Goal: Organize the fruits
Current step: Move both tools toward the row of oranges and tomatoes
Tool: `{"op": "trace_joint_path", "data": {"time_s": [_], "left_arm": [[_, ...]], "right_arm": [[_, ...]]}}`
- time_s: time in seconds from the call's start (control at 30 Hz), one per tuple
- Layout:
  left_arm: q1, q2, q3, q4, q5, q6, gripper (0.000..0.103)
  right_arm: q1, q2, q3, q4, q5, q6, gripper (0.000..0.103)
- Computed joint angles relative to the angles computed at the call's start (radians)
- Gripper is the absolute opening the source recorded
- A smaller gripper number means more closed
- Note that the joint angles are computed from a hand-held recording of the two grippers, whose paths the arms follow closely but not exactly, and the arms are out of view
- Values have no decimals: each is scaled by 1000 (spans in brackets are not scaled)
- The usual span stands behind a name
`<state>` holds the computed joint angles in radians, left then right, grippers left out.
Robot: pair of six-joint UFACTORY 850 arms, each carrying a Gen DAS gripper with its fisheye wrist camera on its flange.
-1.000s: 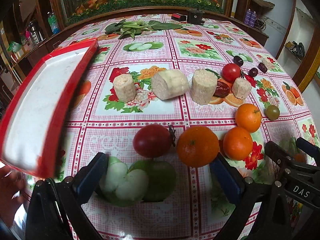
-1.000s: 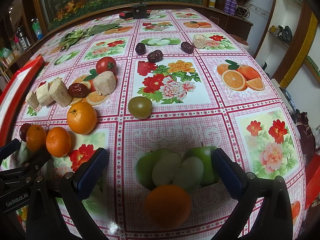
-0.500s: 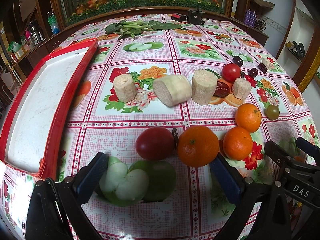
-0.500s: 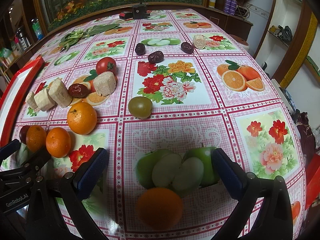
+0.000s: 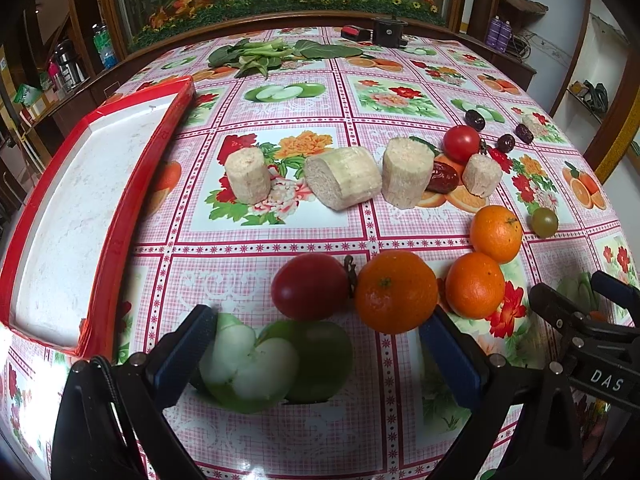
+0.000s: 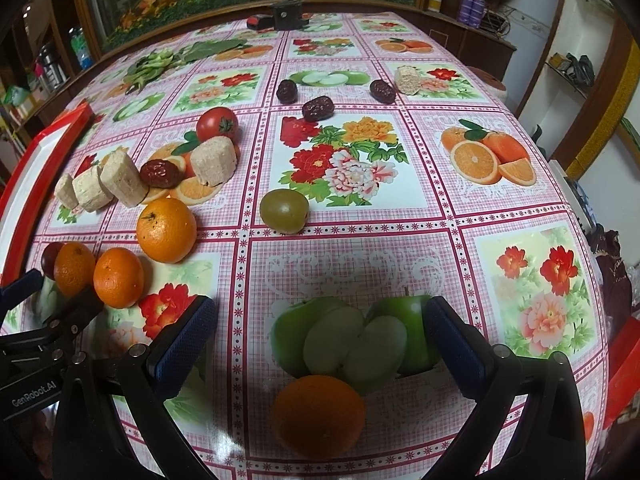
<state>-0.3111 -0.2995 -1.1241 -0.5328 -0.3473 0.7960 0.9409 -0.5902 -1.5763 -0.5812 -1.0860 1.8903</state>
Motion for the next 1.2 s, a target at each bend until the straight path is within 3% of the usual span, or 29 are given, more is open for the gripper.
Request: {"op": "trace_joint_path", "data": {"time_s": [0.23,0.43,0.7,0.8,0.97,1.03,1.2], "left_arm": [[31,-1,-16,14,-70,52,103],[83,30,1,-84,-95,234,103],[108,33,-24,-213,-263,403,103],[88,9,-58,-203,-327,403,102],[52,-26,-99,-143,-334,341,90],[54,-33,-111,-135,-326,342,87],[79,-92,-186,-99,-414,266,83]], "right_arm": [[-7,10,-2,63,19,-103,103],[21,13,-26,-13,57,-134,103],[21,-11,-70,3,60,-180,103],[21,8,-42,18,62,-164,103],[34,52,18,15,70,-112,103],[41,63,35,13,66,-96,103],[56,87,70,-5,71,-60,103]]}}
